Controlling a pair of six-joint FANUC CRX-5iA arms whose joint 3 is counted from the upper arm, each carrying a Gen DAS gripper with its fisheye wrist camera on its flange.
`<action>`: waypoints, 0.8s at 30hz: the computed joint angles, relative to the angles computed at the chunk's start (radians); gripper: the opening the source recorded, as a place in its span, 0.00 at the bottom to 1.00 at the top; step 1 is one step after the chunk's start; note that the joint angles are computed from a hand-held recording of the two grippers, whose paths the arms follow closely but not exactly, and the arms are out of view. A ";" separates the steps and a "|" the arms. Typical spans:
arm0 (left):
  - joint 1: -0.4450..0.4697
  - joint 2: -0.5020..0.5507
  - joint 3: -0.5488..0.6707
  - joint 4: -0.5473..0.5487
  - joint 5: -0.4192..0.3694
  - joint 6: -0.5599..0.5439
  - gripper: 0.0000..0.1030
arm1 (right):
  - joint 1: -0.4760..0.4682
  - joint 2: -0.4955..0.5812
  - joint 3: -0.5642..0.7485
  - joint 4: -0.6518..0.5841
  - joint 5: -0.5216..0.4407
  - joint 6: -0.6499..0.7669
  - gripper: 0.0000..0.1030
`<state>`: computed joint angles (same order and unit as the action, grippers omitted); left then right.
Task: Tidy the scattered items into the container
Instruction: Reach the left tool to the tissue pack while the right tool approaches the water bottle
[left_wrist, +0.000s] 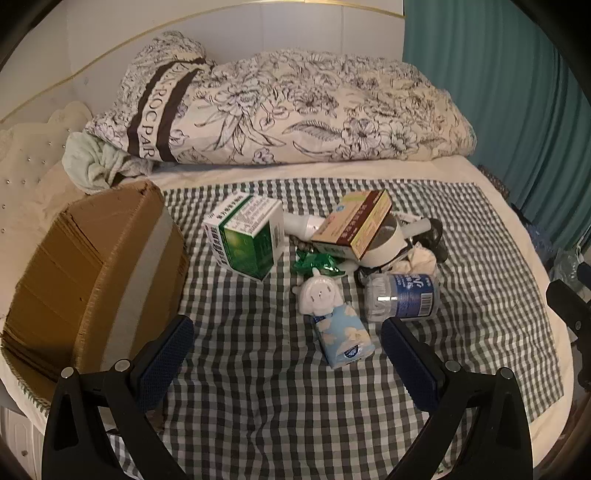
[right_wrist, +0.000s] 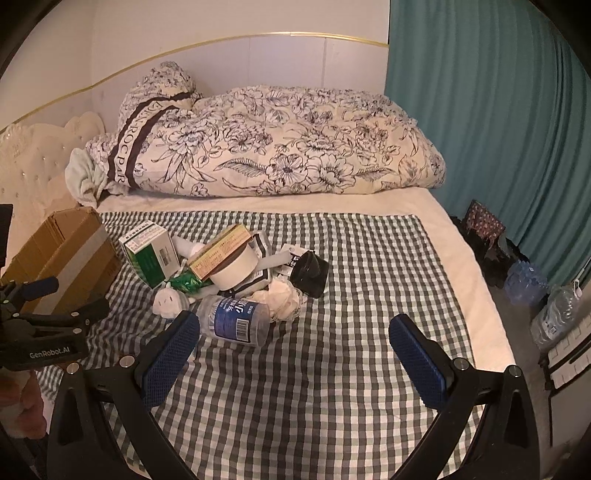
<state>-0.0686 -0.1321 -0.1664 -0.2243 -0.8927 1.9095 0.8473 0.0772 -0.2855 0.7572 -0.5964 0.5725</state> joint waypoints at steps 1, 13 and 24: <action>0.000 0.008 -0.001 0.002 0.001 -0.001 1.00 | -0.002 0.007 0.004 -0.007 0.002 0.006 1.00; -0.023 0.130 0.019 -0.028 0.039 0.026 1.00 | -0.021 0.089 0.030 -0.111 0.065 0.102 1.00; 0.007 0.213 0.020 0.081 0.066 -0.057 1.00 | -0.036 0.175 0.080 -0.175 0.083 0.158 1.00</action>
